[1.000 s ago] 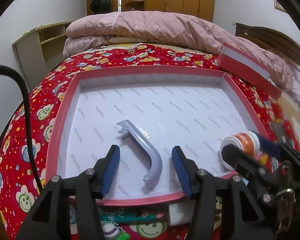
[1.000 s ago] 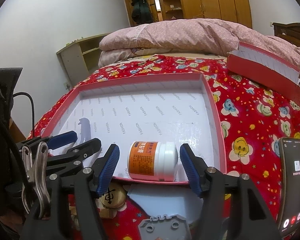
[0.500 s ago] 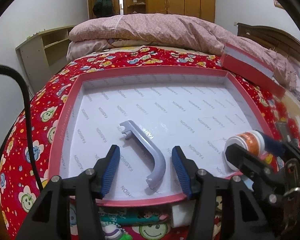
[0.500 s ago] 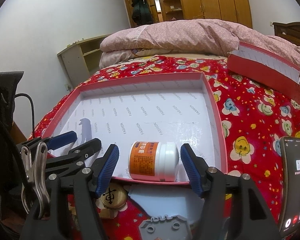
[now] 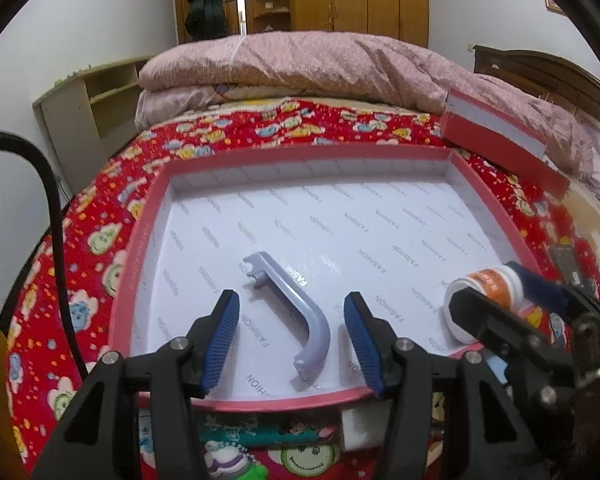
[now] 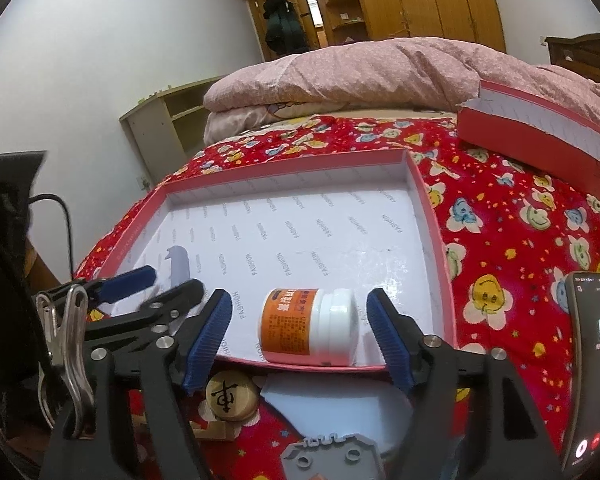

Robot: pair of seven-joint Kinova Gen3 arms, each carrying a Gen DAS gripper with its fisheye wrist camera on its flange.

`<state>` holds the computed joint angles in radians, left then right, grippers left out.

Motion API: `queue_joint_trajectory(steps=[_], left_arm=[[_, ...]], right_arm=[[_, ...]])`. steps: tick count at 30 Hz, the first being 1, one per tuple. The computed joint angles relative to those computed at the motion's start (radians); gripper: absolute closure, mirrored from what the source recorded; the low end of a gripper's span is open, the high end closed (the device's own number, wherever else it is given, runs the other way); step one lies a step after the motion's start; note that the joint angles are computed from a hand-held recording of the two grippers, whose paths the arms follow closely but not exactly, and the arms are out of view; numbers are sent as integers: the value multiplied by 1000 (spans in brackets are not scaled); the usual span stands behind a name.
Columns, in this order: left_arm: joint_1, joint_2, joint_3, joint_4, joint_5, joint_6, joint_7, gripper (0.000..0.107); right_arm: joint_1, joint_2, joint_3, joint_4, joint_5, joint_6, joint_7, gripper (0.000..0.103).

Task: Organize rigid objects
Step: 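Withdraw both tools from the tray toward the remaining items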

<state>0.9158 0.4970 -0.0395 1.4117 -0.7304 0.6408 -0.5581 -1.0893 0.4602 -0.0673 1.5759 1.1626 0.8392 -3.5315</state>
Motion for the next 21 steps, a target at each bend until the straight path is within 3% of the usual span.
queue_joint_trajectory(steps=[6,21], left_arm=[[26,-49,-4,36,-44,17,34,50],[-49,-241,115,211,-101,101,179,50]], right_arm=[[-11,-8,-3,-8,-3,43,8,29],[-40,-50,-56,-22,-73,65,69,29]])
